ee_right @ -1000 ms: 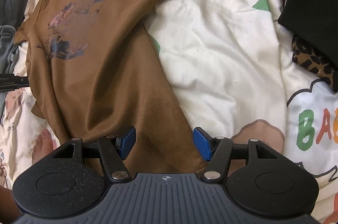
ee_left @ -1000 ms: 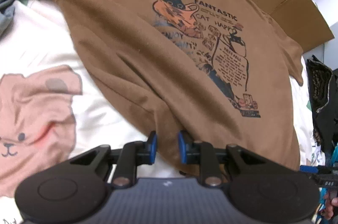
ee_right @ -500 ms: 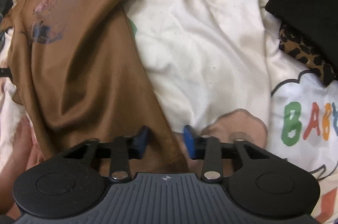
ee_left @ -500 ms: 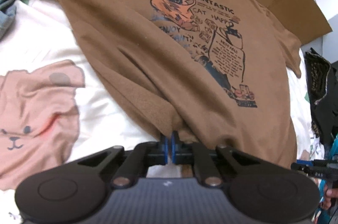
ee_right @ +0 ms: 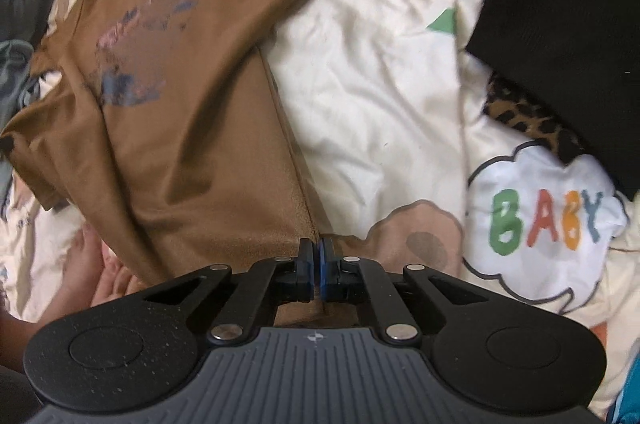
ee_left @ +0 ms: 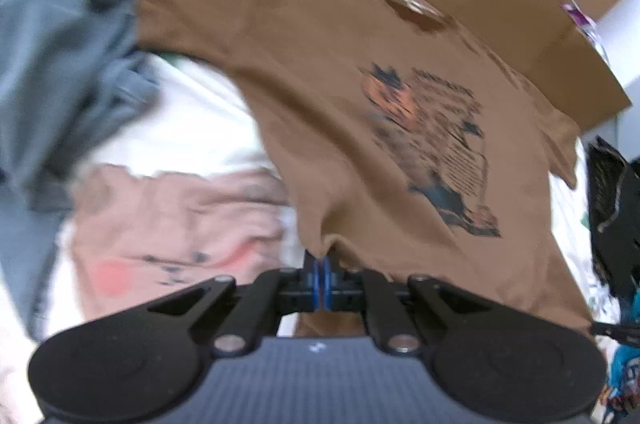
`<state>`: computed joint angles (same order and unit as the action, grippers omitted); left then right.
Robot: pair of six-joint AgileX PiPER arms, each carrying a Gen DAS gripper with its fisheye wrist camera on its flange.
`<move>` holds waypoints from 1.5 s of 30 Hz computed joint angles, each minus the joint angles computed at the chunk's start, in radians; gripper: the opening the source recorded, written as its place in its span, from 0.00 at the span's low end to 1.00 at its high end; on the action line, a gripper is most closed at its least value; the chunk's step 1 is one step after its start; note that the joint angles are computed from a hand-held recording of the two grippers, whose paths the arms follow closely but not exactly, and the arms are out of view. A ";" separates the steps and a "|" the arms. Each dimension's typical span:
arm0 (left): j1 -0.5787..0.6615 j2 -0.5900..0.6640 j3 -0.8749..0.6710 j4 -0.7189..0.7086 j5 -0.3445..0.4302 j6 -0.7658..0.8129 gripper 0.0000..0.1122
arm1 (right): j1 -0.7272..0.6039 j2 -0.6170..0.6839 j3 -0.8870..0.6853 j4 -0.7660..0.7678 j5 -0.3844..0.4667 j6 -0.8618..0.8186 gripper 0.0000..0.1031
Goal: Fold clothes
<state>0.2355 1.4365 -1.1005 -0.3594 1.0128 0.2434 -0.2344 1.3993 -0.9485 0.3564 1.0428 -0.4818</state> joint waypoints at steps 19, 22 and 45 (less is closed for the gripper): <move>0.044 0.139 -0.154 0.029 -0.025 0.061 0.02 | -0.007 -0.014 -0.060 -0.009 -0.023 0.076 0.00; 0.022 0.198 -0.181 0.034 -0.052 0.059 0.02 | 0.015 0.029 -0.084 -0.018 -0.047 0.088 0.00; -0.018 0.441 -0.369 0.078 -0.032 0.106 0.43 | 0.112 0.274 -0.216 -0.091 -0.133 0.165 0.00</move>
